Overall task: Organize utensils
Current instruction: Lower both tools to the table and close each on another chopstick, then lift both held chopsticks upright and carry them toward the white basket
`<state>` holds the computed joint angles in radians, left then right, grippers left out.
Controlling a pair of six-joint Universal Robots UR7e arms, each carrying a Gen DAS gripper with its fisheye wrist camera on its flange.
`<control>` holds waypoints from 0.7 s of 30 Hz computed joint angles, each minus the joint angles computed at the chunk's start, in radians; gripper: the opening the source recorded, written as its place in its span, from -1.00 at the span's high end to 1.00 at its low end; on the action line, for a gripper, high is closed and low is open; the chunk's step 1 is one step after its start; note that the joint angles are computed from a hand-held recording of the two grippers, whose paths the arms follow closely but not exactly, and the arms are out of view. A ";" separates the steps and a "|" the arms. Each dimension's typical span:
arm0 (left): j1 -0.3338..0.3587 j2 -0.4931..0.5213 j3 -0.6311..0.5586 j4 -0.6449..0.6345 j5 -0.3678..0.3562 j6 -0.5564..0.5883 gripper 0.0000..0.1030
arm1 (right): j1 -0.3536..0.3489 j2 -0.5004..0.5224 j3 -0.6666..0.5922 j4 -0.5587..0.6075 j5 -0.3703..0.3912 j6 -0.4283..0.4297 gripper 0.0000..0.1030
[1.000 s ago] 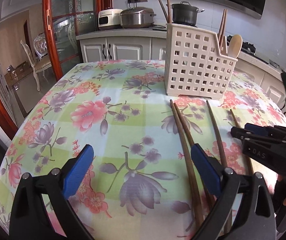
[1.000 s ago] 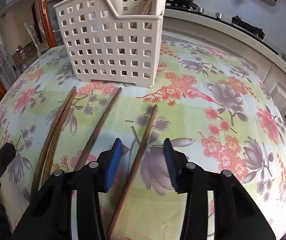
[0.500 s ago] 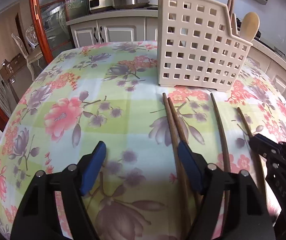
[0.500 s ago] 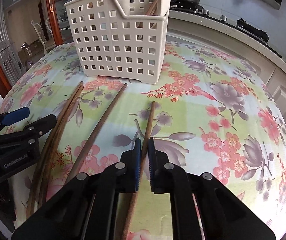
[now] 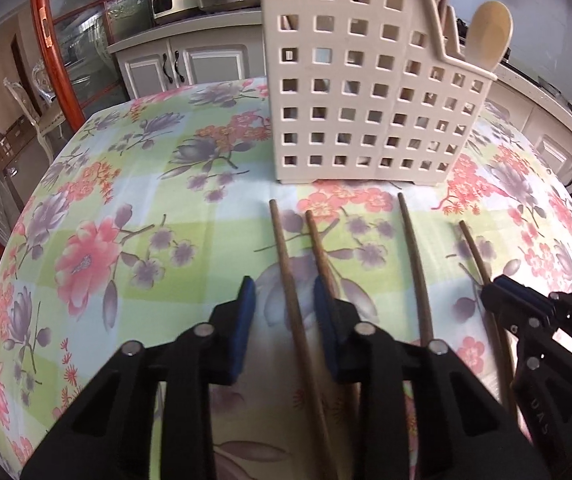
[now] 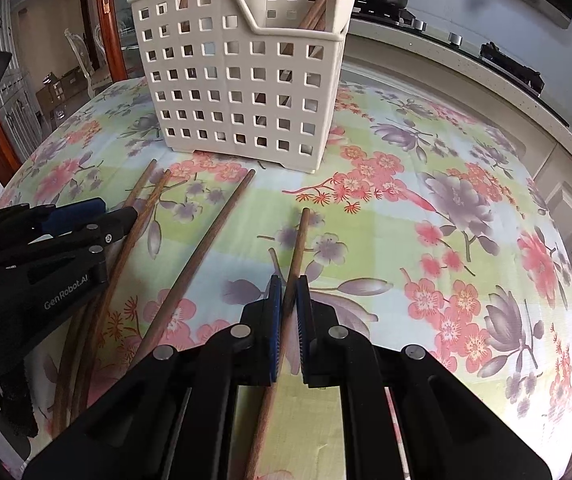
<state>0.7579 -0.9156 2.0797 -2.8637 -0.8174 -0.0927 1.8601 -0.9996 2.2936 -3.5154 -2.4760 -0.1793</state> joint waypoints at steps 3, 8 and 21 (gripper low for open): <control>0.000 -0.006 0.012 -0.018 -0.006 0.002 0.85 | -0.008 -0.008 0.014 -0.024 0.019 0.000 0.85; 0.005 -0.019 0.030 -0.050 -0.030 0.006 0.86 | -0.014 -0.011 0.032 -0.074 0.046 -0.015 0.87; -0.077 -0.140 0.156 -0.216 -0.057 0.053 0.87 | 0.062 -0.062 0.081 -0.271 0.112 -0.108 0.88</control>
